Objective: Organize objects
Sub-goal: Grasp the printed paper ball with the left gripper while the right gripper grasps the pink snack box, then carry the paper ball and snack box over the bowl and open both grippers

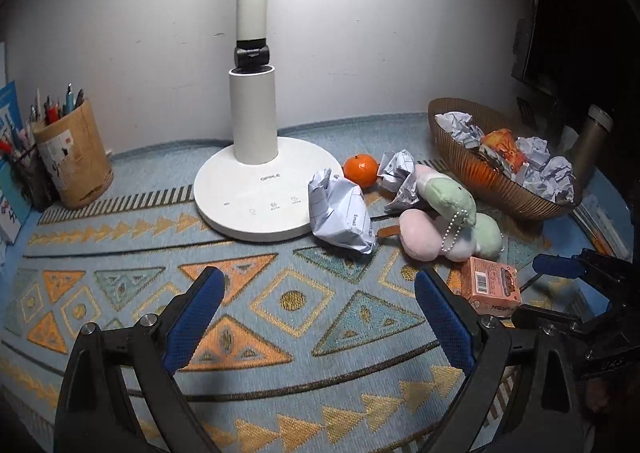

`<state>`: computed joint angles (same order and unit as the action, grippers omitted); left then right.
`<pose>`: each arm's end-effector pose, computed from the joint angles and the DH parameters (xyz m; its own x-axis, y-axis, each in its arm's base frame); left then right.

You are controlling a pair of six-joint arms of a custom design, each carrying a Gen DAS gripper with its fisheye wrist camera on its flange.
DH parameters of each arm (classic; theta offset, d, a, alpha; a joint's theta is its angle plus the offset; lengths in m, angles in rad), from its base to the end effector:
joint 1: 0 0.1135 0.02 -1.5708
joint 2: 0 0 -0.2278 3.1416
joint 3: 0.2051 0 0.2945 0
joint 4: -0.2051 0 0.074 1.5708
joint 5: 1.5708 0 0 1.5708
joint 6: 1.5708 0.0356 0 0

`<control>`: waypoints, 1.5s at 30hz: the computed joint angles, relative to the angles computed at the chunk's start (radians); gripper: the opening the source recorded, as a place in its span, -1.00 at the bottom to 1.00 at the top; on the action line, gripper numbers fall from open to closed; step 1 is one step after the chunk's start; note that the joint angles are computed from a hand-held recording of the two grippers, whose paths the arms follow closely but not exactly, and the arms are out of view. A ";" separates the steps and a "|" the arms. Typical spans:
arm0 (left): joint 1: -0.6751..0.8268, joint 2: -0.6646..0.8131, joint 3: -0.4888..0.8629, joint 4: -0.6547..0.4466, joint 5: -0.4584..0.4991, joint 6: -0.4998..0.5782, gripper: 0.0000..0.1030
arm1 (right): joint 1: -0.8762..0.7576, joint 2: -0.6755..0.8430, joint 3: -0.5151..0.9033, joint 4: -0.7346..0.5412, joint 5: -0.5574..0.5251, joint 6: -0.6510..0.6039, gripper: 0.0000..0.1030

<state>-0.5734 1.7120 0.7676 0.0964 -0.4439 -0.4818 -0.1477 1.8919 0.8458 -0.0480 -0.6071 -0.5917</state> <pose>0.2938 -0.1715 0.0610 -0.6747 -0.0624 -0.7354 -0.0693 0.9974 -0.0211 0.3350 -0.0293 0.0184 -0.6524 -0.3661 -0.6636 -0.6048 0.7792 0.1648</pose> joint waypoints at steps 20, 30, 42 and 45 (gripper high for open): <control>0.043 0.355 0.368 -0.084 0.036 0.232 -0.10 | 0.001 0.219 0.269 -0.324 -0.052 -0.269 -0.10; -0.055 -0.005 0.041 -0.090 -0.011 0.012 -0.10 | 0.008 0.080 0.063 -0.249 -0.011 -0.328 0.05; -0.087 -0.093 -0.066 -0.045 0.007 -0.049 -0.10 | 0.071 -0.026 -0.087 -0.042 0.068 -0.189 -0.23; -0.125 -0.079 0.019 -0.110 -0.059 -0.009 -0.10 | -0.007 -0.095 -0.092 -0.083 -0.003 -0.165 -0.23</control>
<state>-0.6984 1.6334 0.7863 -0.0134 -0.5028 -0.4912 -0.1547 1.7970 0.7536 -0.1312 -0.6099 -0.7568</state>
